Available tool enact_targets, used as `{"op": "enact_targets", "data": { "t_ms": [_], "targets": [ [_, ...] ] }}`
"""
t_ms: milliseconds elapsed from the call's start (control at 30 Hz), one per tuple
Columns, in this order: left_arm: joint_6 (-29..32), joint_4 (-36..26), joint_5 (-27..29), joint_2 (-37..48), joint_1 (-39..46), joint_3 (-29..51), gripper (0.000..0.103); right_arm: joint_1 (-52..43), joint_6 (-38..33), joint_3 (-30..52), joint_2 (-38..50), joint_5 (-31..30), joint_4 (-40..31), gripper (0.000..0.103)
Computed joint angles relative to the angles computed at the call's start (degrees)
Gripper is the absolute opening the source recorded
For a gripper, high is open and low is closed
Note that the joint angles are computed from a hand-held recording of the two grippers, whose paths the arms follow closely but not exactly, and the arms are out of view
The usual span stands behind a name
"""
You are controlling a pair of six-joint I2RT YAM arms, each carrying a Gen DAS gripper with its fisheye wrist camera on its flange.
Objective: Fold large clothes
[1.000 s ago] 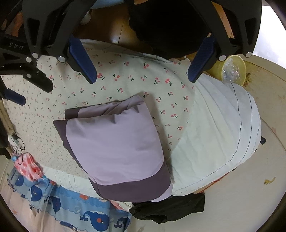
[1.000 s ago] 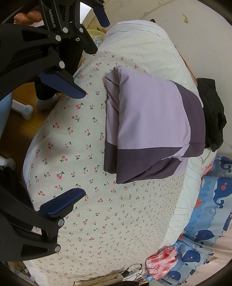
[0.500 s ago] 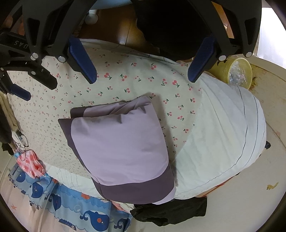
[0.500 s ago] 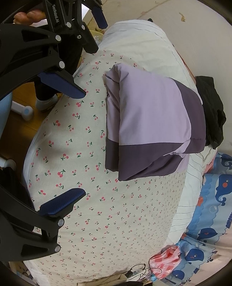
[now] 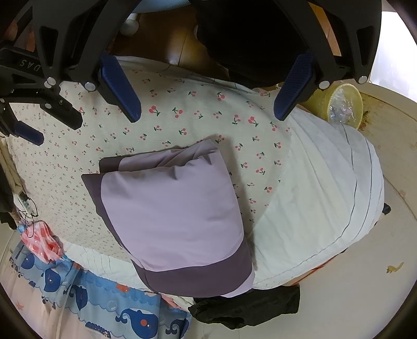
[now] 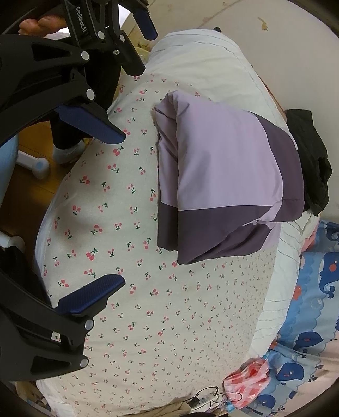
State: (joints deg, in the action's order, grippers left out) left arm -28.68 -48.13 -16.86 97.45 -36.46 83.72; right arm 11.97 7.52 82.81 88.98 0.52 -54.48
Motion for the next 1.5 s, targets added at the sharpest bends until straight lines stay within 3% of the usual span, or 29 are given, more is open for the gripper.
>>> {"op": "enact_targets", "data": {
  "t_ms": [1300, 1500],
  "targets": [
    [-1.3, -0.9, -2.0, 0.4, 0.5, 0.4, 0.098, -0.6, -0.2, -1.8, 0.7, -1.6, 1.0, 0.097],
    [-0.9, 1.1, 1.2, -0.5, 1.7, -1.1, 0.098, -0.9, -0.1, -2.2, 0.9, -2.1, 1.2, 0.097]
  ]
}}
